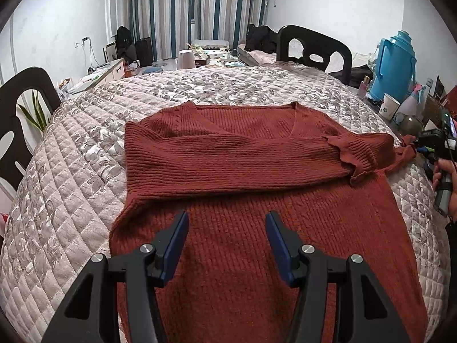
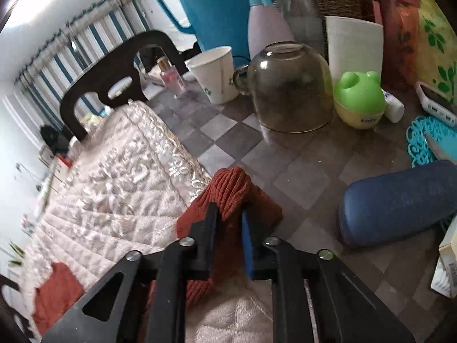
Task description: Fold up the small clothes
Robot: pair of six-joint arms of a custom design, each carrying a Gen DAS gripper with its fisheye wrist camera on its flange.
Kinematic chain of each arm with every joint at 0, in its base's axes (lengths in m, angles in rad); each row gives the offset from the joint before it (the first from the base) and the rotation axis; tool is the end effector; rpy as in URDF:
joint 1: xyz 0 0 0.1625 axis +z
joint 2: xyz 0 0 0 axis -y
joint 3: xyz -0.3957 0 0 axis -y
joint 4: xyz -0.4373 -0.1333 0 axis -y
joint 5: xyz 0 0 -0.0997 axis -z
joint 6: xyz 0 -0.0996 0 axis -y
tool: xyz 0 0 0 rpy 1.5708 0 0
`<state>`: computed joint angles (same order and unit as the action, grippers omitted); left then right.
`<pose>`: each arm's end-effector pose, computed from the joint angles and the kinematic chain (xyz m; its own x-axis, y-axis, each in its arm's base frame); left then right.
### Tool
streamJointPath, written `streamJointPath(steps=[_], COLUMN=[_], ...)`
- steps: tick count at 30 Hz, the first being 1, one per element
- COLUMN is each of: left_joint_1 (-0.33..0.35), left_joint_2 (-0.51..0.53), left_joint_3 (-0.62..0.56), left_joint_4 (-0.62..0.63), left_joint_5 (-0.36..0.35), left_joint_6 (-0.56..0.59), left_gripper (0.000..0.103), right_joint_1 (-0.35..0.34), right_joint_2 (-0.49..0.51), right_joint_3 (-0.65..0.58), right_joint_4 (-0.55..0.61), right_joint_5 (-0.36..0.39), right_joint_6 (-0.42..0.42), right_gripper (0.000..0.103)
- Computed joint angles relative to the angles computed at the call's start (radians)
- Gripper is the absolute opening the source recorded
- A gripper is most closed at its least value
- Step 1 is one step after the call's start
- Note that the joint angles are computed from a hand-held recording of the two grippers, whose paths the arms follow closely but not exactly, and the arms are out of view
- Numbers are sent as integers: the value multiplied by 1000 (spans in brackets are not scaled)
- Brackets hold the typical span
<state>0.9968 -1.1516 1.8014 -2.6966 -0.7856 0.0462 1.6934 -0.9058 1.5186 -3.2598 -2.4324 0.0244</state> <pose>-0.1711 -0.6398 0.2424 -0.7467 0.1463 -0.6489 0.5177 0.7404 -0.4287 0.1437 -0.6940 0.2793 -0.7292 0.5946 0.3386 -0.0403 0.4567 -0.8887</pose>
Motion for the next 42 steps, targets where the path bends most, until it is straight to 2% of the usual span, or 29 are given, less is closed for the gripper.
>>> streamJointPath(steps=[2,4,6,10,14,17,21,24,25,27,29,33,35,37,42], left_joint_1=[2,3,3,5,7,12,24,38,44,54,63,83,97,106,132], left_joint_2=[-6,-15,-22,-47,-79,-110,-151,-174,-179,-188,-190,-170,-144,-109,6], left_joint_3=[3,8,12,24,41,58,77,85,86,85,79,43,6,-34,-177], left_joint_4=[-4,-12,-16,-34,-57,-68,-76,-76,-74,-66,-63,-54,-50,-58,-15], left_joint_5=[-4,-8,-10,-12,-11,-5,17,35,39,40,33,-16,-82,-132,-236], left_joint_6=[-5,-8,-12,-17,-22,-28,-39,-54,-60,-70,-67,-58,-42,-7,51], left_gripper=[59,59,59,59,59,59,59,60,61,61,61,62,62,62,62], right_joint_1=[6,13,39,109,185,224,253,250,246,234,232,224,225,216,182], right_joint_2=[-19,-54,-60,-49,30,117,247,340,364,421,423,328,299,240,139], right_joint_3=[33,84,104,101,23,-57,-173,-262,-288,-355,-341,-219,-199,-126,4], right_joint_4=[-65,-136,-204,-227,-133,-28,113,281,342,480,501,410,361,283,206], right_joint_5=[33,136,202,333,434,500,560,626,629,623,615,656,634,606,540], right_joint_6=[-27,-49,-115,-226,-318,-355,-388,-380,-371,-358,-363,-369,-367,-360,-319], right_gripper=[12,12,12,12,12,12,12,13,15,24,24,24,24,24,24])
